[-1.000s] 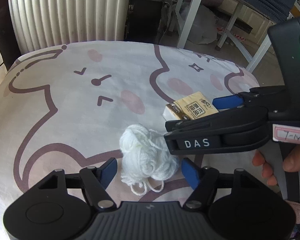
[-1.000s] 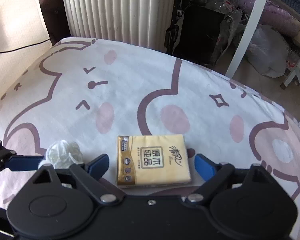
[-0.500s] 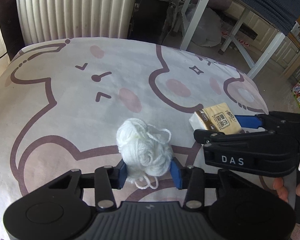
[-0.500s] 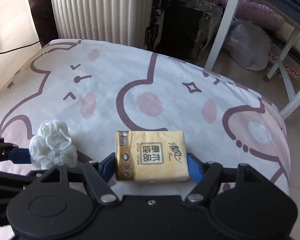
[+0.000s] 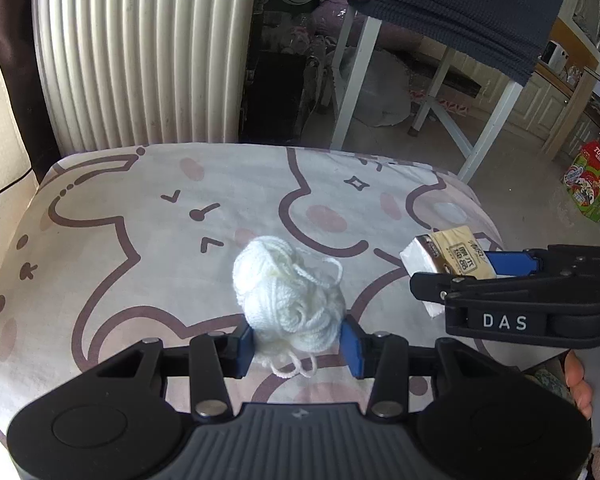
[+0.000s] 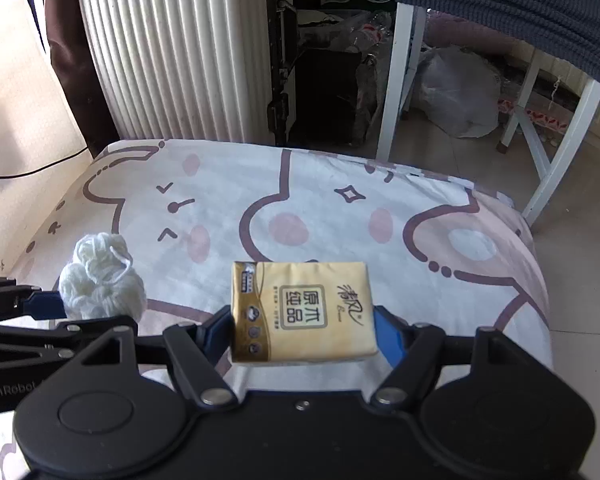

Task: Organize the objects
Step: 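Close right gripper on the yellow tissue pack while left grasps the white yarn ball, then lift the tissue pack with right gripper while left carries the yarn ball toward the box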

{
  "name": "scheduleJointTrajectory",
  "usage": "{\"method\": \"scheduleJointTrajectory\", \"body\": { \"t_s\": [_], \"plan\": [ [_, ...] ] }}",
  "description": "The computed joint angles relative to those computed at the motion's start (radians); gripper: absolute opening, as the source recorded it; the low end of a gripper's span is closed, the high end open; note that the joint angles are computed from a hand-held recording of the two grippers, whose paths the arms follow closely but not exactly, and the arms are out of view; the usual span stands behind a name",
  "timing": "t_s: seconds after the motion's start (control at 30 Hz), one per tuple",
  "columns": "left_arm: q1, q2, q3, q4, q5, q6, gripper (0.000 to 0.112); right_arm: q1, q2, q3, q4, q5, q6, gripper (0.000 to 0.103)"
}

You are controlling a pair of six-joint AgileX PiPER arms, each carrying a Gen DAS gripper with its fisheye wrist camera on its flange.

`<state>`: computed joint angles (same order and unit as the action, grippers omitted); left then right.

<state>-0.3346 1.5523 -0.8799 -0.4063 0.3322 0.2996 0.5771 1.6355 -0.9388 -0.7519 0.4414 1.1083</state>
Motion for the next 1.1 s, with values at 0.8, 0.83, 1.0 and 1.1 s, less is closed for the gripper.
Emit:
{"method": "scheduleJointTrajectory", "body": {
  "t_s": [0.8,0.83,1.0,1.1],
  "plan": [
    [0.086,-0.398,0.076,-0.043,0.299,0.063,0.045,0.392,-0.417,0.105,0.007,0.519,0.313,0.074],
    [0.090,-0.409,0.081,-0.060,0.308,0.081,0.045,0.412,-0.434,0.111,0.003,0.539,0.330,0.074],
    [0.072,-0.451,0.094,-0.078,0.332,0.098,0.045,0.528,-0.529,0.138,-0.029,0.662,0.437,0.074],
    [0.054,-0.461,0.098,-0.079,0.331,0.090,0.045,0.589,-0.570,0.150,-0.047,0.736,0.489,0.074]
  ]
}}
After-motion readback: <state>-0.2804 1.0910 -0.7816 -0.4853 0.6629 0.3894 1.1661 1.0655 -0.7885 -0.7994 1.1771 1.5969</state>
